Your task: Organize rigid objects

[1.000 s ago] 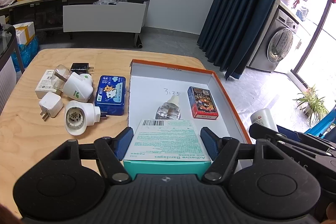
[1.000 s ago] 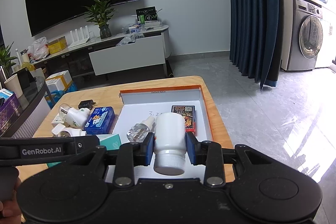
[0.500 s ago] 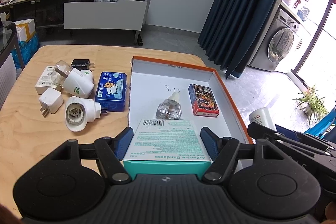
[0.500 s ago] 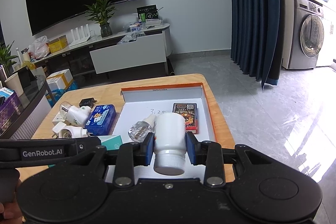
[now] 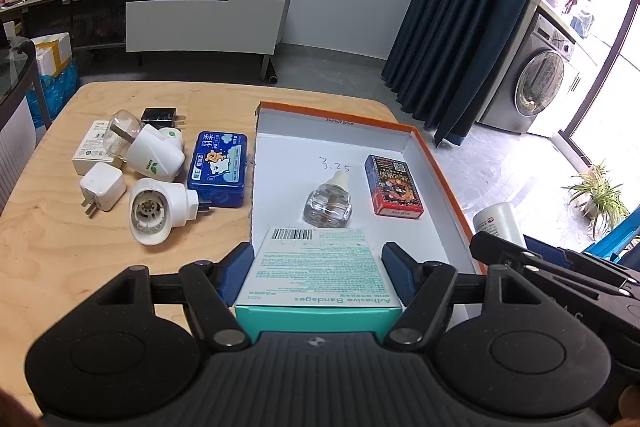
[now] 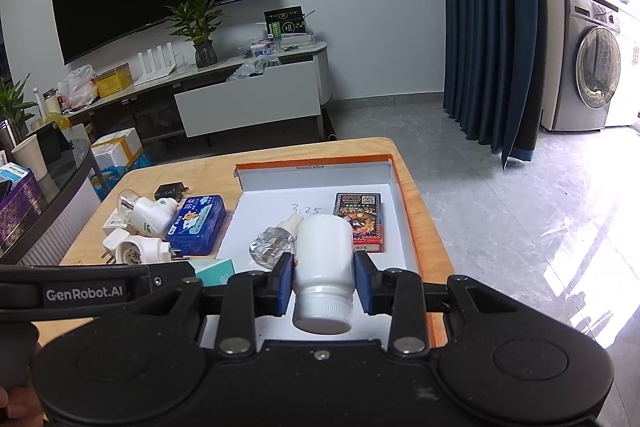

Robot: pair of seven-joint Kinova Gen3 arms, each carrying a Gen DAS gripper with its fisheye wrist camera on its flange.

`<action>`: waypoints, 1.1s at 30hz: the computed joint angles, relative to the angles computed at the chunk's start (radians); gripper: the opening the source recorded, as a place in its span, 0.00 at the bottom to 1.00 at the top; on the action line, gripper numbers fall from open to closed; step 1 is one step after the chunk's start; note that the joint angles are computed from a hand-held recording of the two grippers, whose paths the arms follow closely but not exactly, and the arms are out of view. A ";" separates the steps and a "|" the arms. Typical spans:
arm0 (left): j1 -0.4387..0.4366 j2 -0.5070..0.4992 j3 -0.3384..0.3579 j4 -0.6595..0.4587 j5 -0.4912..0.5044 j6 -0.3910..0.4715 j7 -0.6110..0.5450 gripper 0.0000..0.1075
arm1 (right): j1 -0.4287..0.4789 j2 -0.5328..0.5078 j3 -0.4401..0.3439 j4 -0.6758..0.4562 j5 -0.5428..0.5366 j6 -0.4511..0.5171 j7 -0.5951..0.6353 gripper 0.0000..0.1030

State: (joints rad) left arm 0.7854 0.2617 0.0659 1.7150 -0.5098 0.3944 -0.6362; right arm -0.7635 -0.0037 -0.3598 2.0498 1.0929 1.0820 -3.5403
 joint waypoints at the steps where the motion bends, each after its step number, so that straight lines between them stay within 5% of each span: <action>1: 0.000 0.000 0.000 0.000 0.000 0.000 0.000 0.67 | 0.001 -0.001 0.001 0.001 0.000 -0.002 0.002 0.39; 33: 0.004 0.005 0.001 -0.002 0.002 0.002 -0.002 0.67 | 0.003 -0.001 0.002 -0.001 0.000 -0.006 0.005 0.39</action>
State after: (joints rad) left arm 0.7893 0.2665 0.0666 1.7131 -0.5073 0.3959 -0.6379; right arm -0.7604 -0.0045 -0.3577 2.0488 1.0932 1.0757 -3.5355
